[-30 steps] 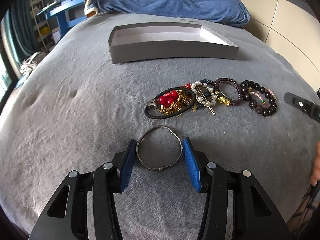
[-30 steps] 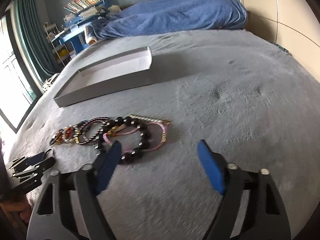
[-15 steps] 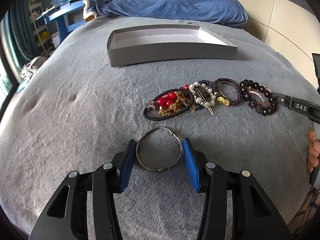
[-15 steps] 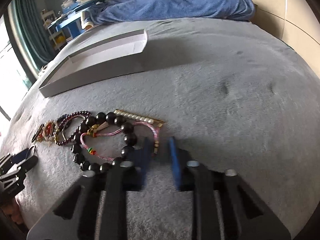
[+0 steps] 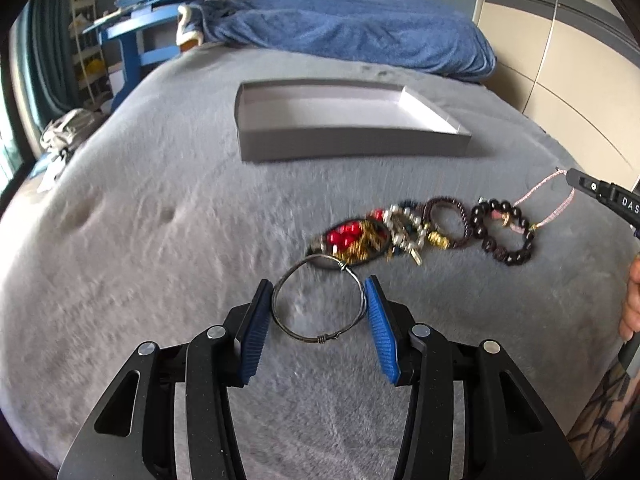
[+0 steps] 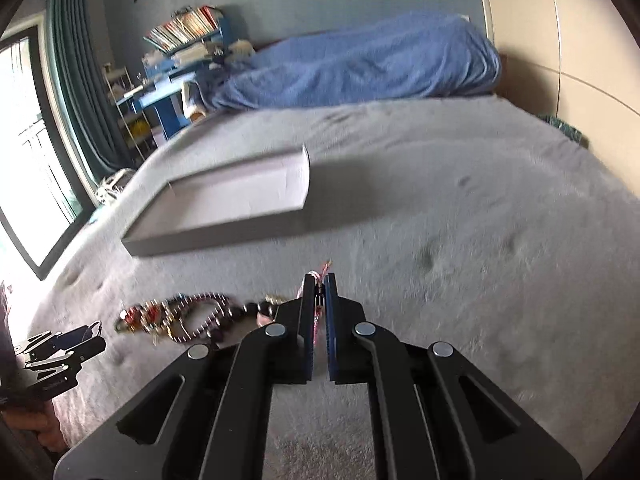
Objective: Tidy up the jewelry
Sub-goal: 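Grasp the silver hoop with left tool while right tool grasps pink string bracelet, then drop the hoop into the grey tray with left tool while right tool drops pink bracelet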
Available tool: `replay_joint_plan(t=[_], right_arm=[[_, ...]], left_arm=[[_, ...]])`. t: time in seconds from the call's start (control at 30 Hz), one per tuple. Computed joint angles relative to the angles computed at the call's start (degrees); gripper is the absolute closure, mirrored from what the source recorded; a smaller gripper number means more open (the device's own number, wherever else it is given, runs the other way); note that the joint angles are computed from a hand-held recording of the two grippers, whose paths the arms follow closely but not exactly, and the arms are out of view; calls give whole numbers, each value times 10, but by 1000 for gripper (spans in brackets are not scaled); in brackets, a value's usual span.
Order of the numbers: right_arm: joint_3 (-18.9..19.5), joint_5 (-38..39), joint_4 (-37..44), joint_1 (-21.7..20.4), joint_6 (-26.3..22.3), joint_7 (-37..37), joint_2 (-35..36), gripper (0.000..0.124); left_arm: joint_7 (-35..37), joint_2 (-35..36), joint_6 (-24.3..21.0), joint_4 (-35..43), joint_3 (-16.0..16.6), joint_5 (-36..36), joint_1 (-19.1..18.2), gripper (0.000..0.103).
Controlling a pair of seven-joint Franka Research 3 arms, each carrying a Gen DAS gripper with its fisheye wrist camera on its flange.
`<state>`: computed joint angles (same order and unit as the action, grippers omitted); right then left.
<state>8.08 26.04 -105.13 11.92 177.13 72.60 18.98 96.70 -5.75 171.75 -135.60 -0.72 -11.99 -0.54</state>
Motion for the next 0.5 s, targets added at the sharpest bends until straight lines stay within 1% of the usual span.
replay_joint_plan(t=[0.07,0.2,0.3,0.4,0.5], right_arm=[[8,5,5,-7,5,-10,-3,119],[21,14,29,-15,5,-28,2,119],[34,26,58,-22,0,-44,14,119],[33,28,84,-16,-8,-49,27,119],[29,25,125,-8,-26,-48,47,119]], left_arm=[[23,-1,-2,10,6,-17,-7,55],[95,-3,-14,31,22,-85,-23,55],[122,3,-24,55,20,-98,-17,55],[138,17,-42,85,16,-104,-5,55],[143,35,-54,114,5,-105,13,55]])
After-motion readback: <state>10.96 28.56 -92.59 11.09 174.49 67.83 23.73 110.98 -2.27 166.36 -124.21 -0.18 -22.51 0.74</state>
